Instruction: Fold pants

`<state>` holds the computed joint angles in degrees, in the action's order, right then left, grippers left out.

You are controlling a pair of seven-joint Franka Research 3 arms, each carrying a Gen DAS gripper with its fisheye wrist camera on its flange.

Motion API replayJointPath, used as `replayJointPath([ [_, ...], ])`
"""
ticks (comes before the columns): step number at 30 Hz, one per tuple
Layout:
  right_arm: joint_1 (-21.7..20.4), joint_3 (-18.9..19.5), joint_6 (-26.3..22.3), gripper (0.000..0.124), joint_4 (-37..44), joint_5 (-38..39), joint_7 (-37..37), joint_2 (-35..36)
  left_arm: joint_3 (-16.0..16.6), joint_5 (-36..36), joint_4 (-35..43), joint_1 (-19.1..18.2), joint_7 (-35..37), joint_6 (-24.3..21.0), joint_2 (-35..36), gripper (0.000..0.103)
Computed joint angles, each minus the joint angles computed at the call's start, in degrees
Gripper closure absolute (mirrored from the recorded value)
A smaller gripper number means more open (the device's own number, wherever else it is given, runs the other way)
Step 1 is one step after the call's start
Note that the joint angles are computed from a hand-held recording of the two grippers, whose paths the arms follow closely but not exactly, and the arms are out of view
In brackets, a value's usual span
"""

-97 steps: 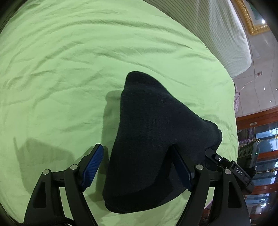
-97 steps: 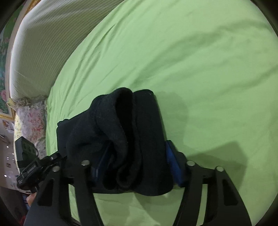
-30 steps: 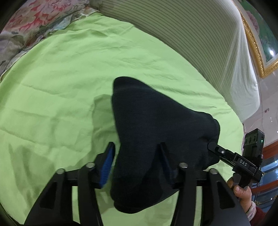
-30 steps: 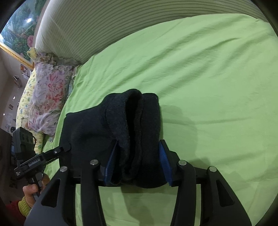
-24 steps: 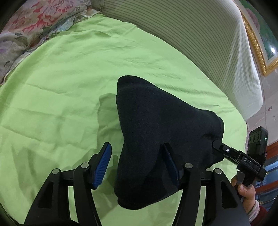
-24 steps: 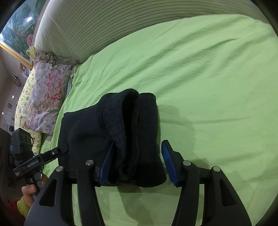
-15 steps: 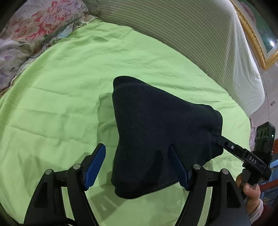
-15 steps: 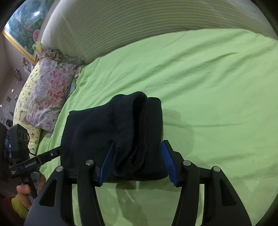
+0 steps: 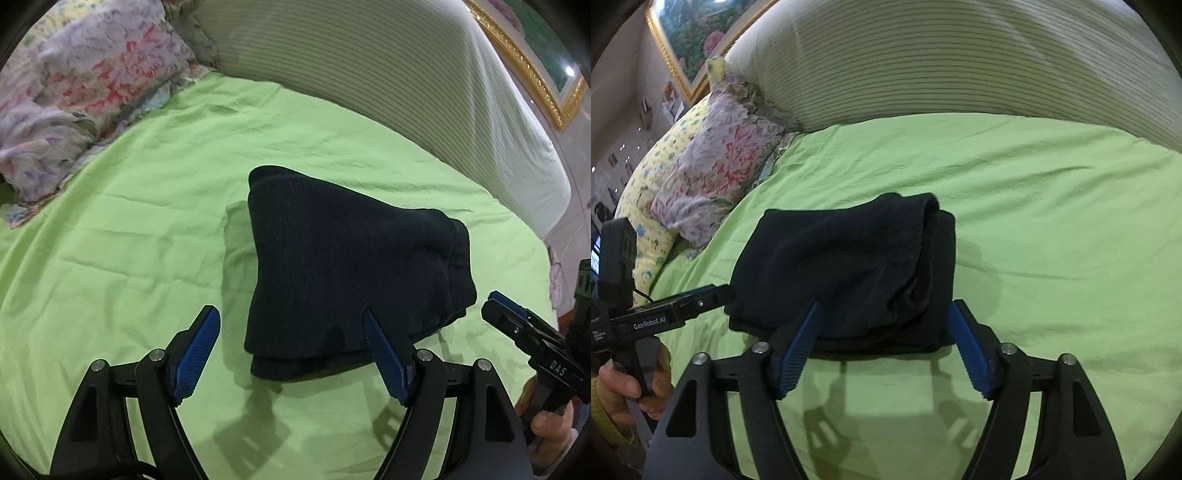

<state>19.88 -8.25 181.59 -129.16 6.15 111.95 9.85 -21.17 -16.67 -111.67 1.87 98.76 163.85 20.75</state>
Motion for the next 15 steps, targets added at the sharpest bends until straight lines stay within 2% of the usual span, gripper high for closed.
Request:
replayJointPath([
  [1, 2.98, -3.09, -0.09, 0.049, -0.36, -2.22, 1.95, -0.12, 0.48, 0.66, -1.02, -0.55, -0.57, 0.72, -0.72, 0.023],
  [4, 7.6, -7.87, -0.26, 0.045, -1.15, -7.22, 6.36, -0.45, 1.16, 2.02, -3.12, -1.33, -1.52, 1.85, -2.28, 0.023],
  [6, 14.0, -14.98, -0.63, 0.043, -1.41, -14.56, 13.3, -0.38, 1.92, 3.43, -4.63, -2.13, -2.65, 3.1, -3.32, 0.023],
  [8, 15.57, -16.7, 0.06, 0.042, -2.03, -17.46, 15.4, -0.56, 2.57, 4.83, -5.89, -2.71, -3.83, 4.01, -4.2, 0.022],
  [10, 14.89, -15.93, 0.71, 0.042, -2.46, -18.88, 16.13, -0.76, 2.46, 5.33, -7.01, -2.61, -4.37, 4.86, -4.94, 0.022],
  [11, 16.2, -17.34, 1.16, 0.042, -2.81, -20.32, 17.24, -0.89, 2.62, 5.77, -7.47, -2.74, -4.82, 5.14, -5.28, 0.022],
  [13, 21.4, -23.06, 1.09, 0.042, -2.82, -25.43, 21.47, -0.74, 2.79, 6.44, -8.25, -2.86, -5.59, 5.91, -5.76, 0.022],
  [15, 23.86, -25.9, 1.06, 0.042, -2.73, -29.25, 24.57, -0.7, 1.91, 5.8, -9.3, -2.1, -5.1, 7.09, -6.45, 0.022],
])
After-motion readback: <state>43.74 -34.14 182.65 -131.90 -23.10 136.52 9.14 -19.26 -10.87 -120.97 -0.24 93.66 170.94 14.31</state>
